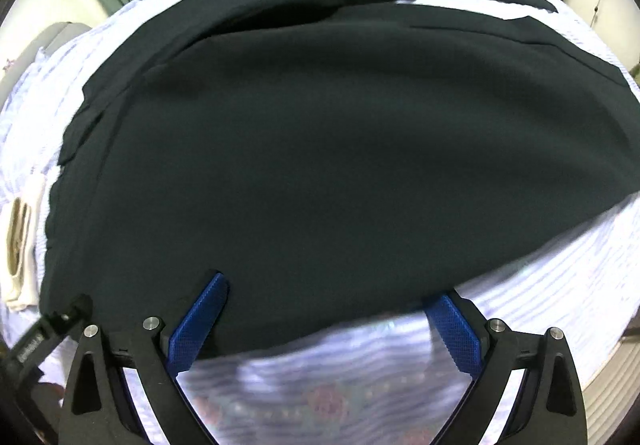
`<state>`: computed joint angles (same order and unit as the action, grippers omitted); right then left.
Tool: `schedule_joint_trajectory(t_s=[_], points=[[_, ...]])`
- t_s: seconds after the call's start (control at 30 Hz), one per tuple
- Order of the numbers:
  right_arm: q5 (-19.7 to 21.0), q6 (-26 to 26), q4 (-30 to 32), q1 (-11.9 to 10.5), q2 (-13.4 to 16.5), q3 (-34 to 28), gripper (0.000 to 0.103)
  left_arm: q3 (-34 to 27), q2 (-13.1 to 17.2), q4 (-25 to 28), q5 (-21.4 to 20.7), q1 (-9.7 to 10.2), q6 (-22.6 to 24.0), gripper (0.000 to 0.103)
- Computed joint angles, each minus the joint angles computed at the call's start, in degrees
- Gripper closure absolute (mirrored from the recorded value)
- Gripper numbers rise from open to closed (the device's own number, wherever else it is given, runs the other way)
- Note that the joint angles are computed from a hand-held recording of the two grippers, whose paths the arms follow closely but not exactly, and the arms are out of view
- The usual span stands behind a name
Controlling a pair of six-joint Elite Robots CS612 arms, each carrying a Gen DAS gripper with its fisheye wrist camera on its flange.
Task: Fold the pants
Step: 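Lower both grippers to the trousers' waistband and close on it, then lift the waistband with both grippers and fold it over toward the legs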
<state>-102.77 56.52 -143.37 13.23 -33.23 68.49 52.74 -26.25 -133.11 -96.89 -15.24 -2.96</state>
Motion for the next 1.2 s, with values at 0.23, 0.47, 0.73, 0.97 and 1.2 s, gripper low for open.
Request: schedule_joint_trajectory(t_s=[0.23,0.47,0.73,0.97,1.2], points=[[-1.3,1.3,4.6,-0.5,0.5,-2.3,0.05,-0.5,-0.2,0.7,-0.1,0.0,-1.0,0.053],[-0.5,1.8,5.1,-0.7,-2.3,-0.5,0.085,-1.0,-1.7,1.4,-3.0,0.6,1.5,0.097],[-8.1,-1.0,5.9,0.8,-6.2,-0.3,0.091,0.2,-5.4,-4.8,-4.6,0.38,3.6,0.097],[-10.9,-5.9,5.4,0.4,-7.9,-2.0,0.092,-5.2,-4.6,-6.6,-3.8,0.24,1.3,0.098],[-9.8,-11.0,5.5,-1.6,-6.8,-6.4,0.092,-15.9,-1.1,-5.2,-1.3,-1.26,2.4,0.098]])
